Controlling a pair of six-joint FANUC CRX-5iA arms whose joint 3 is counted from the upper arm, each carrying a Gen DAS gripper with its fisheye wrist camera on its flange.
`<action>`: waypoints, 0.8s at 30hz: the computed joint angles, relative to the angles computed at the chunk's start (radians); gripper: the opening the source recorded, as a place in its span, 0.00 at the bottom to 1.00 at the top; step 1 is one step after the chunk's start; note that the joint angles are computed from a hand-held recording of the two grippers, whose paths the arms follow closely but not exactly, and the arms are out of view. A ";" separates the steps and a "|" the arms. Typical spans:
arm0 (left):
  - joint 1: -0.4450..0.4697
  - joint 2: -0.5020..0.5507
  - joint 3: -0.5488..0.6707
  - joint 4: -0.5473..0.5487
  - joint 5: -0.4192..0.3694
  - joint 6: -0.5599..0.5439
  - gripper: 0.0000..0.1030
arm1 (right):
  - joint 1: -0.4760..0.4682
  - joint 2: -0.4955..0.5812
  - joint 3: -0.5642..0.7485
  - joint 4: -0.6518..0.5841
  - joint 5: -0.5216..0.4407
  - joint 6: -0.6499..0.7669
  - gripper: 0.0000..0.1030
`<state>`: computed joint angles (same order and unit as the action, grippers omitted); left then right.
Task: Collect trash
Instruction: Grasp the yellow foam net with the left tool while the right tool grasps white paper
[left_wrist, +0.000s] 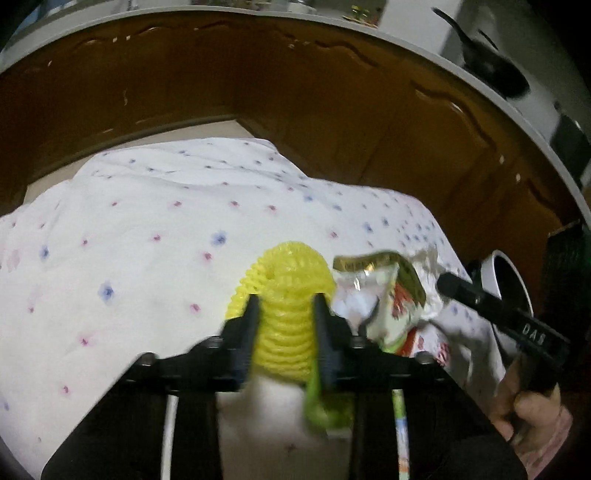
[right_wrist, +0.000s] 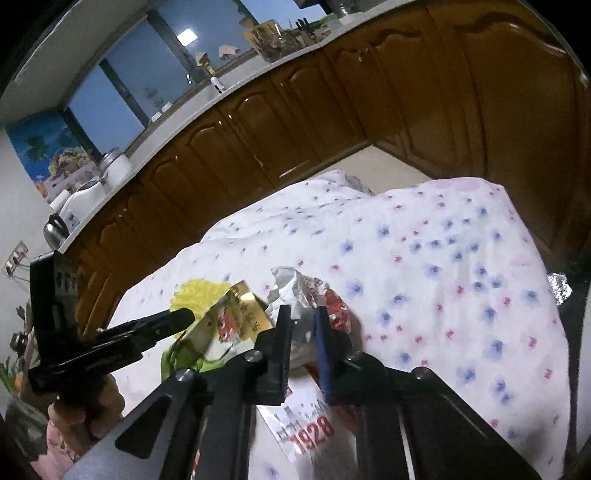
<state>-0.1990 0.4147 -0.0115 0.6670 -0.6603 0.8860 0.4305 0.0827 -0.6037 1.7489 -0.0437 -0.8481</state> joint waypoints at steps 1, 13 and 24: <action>-0.002 -0.011 -0.016 0.011 0.008 -0.018 0.16 | -0.008 -0.012 -0.009 0.045 0.003 -0.037 0.08; -0.044 -0.258 -0.295 0.333 0.197 -0.263 0.15 | 0.069 -0.228 -0.164 0.032 -0.170 -0.061 0.07; -0.134 -0.319 -0.330 0.430 0.134 -0.363 0.15 | 0.222 -0.424 -0.317 -0.179 -0.382 0.030 0.08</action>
<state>-0.3328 0.0957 -0.3412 1.0969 -0.5267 0.5233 0.6525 -0.3417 -0.9204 1.5701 -0.4257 -0.8181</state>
